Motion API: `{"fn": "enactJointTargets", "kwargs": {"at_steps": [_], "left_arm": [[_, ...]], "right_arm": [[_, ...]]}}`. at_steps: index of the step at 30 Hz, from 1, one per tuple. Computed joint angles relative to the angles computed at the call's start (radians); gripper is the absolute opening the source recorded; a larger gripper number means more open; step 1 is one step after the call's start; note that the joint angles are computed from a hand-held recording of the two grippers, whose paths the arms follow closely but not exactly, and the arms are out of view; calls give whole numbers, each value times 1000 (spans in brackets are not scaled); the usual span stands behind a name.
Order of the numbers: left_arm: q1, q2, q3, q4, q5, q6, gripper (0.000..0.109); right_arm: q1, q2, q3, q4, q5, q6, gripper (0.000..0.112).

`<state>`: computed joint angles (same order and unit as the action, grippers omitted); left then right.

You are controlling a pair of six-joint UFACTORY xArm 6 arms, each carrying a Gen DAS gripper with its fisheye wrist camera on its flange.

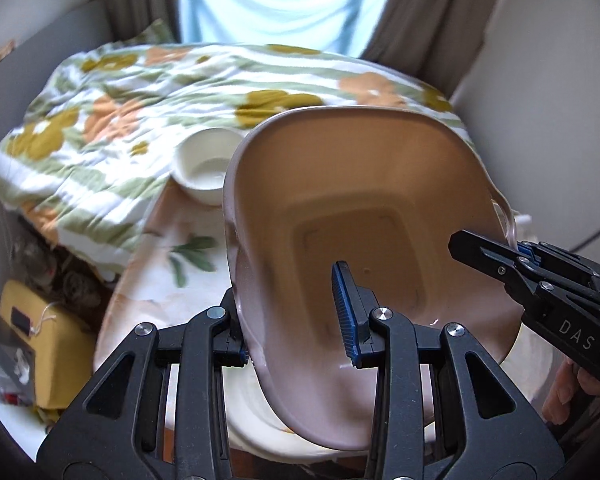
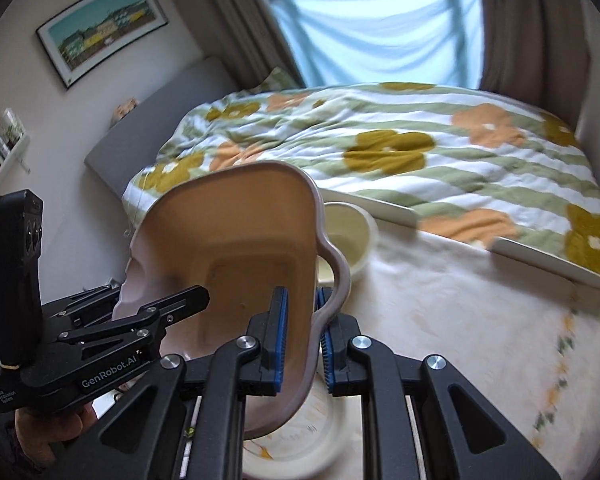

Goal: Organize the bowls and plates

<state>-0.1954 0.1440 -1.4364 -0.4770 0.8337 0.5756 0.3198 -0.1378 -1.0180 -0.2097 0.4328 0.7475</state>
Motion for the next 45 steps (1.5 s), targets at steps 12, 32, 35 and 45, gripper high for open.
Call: {"fn": "enactJointTargets", "kwargs": {"at_steps": [12, 32, 35, 45], "left_arm": [[-279, -159, 231, -92, 18, 49, 30], [-460, -14, 363, -90, -138, 49, 31], [-467, -16, 372, -86, -152, 53, 31], [-474, -9, 371, -6, -184, 18, 65]], "right_arm": [[-79, -568, 463, -179, 230, 297, 14], [-226, -745, 834, -84, 97, 226, 14], [-229, -739, 841, -74, 88, 224, 14], [-247, -730, 873, -18, 45, 265, 26]]}}
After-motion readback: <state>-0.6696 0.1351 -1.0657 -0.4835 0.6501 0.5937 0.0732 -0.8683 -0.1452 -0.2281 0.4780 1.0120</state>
